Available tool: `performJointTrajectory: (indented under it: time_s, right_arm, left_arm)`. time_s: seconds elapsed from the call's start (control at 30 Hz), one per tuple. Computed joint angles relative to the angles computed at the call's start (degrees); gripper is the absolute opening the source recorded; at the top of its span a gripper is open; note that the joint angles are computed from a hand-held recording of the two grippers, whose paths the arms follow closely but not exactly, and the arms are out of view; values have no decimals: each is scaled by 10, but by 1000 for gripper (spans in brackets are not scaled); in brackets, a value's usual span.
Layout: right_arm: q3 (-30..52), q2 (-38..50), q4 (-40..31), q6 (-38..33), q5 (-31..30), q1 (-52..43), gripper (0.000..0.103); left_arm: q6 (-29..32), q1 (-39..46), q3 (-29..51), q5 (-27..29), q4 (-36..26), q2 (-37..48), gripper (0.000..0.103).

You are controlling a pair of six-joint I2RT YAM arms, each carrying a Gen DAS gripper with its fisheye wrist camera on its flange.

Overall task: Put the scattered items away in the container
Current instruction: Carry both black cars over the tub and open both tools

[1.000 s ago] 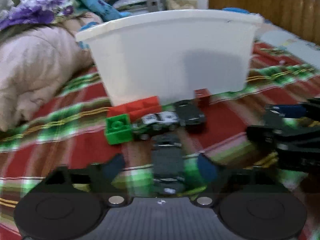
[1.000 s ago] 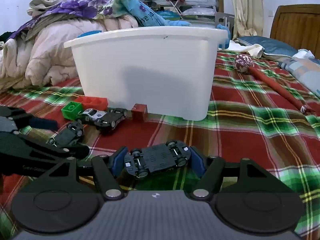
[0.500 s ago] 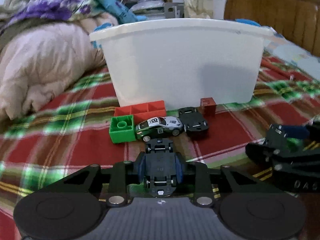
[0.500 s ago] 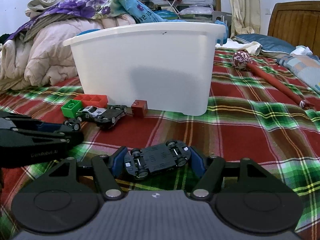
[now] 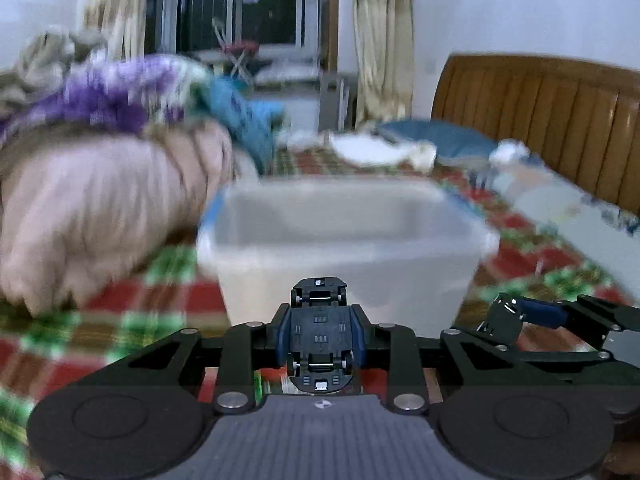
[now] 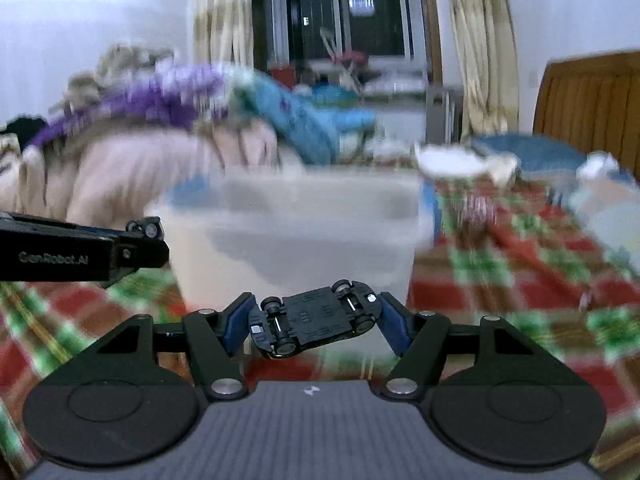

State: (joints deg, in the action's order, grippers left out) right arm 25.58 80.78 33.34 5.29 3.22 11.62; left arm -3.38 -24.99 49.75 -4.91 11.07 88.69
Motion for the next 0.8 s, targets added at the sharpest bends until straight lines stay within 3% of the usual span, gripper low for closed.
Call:
performJointTrajectory:
  time_s: [0.17, 0.3, 0.43, 0.6, 0.7, 0.8]
  right_arm:
    - [104, 14, -41, -20, -19, -22, 69]
    - [208, 95, -72, -17, -22, -30, 69]
    - [284, 173, -115, -12, -15, -31, 70]
    - [296, 207, -129, -18, -21, -35, 70]
    - [276, 192, -112, -19, -19, -34, 81]
    - [257, 166, -106, -11, -24, -34, 91]
  left_arm:
    - [21, 8, 123, -10, -31, 52, 33]
    - [23, 14, 230, -19, -67, 135, 33]
    - [14, 25, 338, -23, -141, 226, 33]
    - [-5, 38, 362, -10, -168, 262, 33]
    - [-9, 45, 356, 3, -177, 257, 44]
    - [-12, 42, 332, -17, -173, 232, 65]
